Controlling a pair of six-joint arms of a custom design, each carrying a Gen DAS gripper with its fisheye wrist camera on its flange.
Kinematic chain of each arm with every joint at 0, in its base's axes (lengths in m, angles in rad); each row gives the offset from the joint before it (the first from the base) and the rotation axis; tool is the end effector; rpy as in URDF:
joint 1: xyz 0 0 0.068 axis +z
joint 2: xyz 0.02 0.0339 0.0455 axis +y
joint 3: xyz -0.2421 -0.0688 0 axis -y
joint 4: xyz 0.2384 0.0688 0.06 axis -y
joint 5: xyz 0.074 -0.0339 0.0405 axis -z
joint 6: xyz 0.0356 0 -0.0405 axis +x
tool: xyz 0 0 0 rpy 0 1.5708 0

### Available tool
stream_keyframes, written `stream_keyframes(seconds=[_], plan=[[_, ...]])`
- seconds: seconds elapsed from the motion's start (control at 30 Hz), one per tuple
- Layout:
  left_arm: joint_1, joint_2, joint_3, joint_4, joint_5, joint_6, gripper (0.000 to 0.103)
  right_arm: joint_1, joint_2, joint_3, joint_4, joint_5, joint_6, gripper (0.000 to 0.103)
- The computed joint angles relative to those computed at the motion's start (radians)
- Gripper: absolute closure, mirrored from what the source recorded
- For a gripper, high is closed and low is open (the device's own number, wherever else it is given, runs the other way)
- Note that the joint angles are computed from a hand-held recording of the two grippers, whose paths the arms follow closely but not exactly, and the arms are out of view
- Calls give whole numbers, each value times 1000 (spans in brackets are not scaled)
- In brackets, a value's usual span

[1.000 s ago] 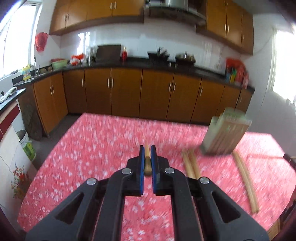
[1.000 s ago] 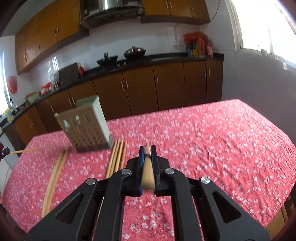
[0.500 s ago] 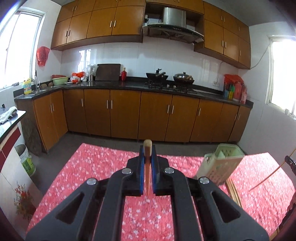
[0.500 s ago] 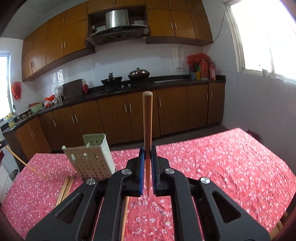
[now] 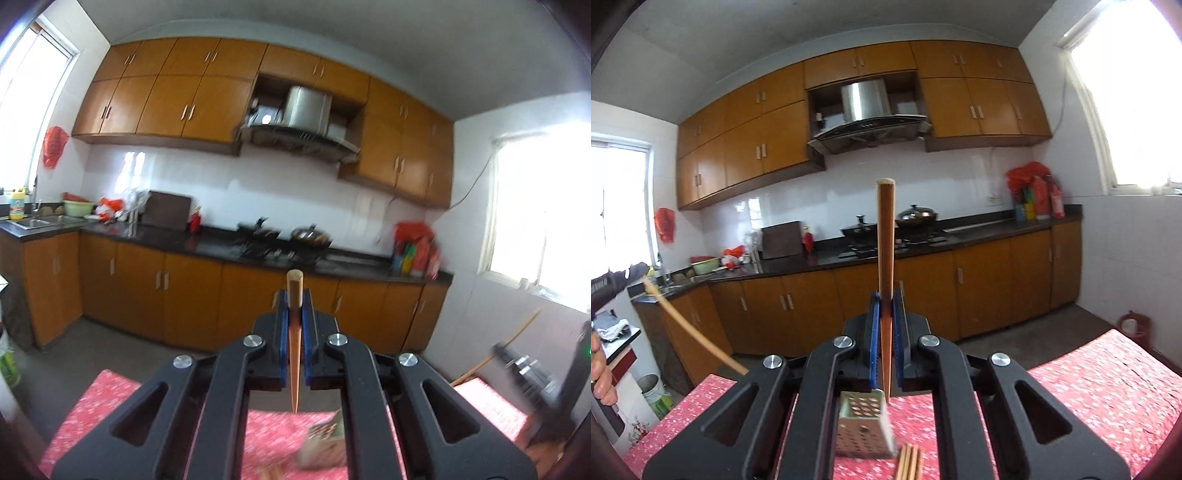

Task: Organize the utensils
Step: 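Raise both chopsticks over the utensil holder and open both tools to drop them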

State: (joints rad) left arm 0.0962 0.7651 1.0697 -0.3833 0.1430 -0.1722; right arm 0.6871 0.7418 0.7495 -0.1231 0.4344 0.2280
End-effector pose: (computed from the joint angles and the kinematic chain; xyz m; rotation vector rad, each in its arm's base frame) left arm 0.1634 0.0107 0.4013 -0.1124 1.6478 -0.1758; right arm 0.1525 0.1058 0.3267 -0.0597 1.6846 0.3234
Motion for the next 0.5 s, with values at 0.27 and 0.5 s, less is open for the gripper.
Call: stream_keyframes(seconds=[0.27,0.5], plan=[[-234,119,-98,155,-167,-57,96,-32,181,-4,82,-82,46,96],[-241,250,-168,222,-155,-65,96,-35,227,-24,73,-107,74,95]])
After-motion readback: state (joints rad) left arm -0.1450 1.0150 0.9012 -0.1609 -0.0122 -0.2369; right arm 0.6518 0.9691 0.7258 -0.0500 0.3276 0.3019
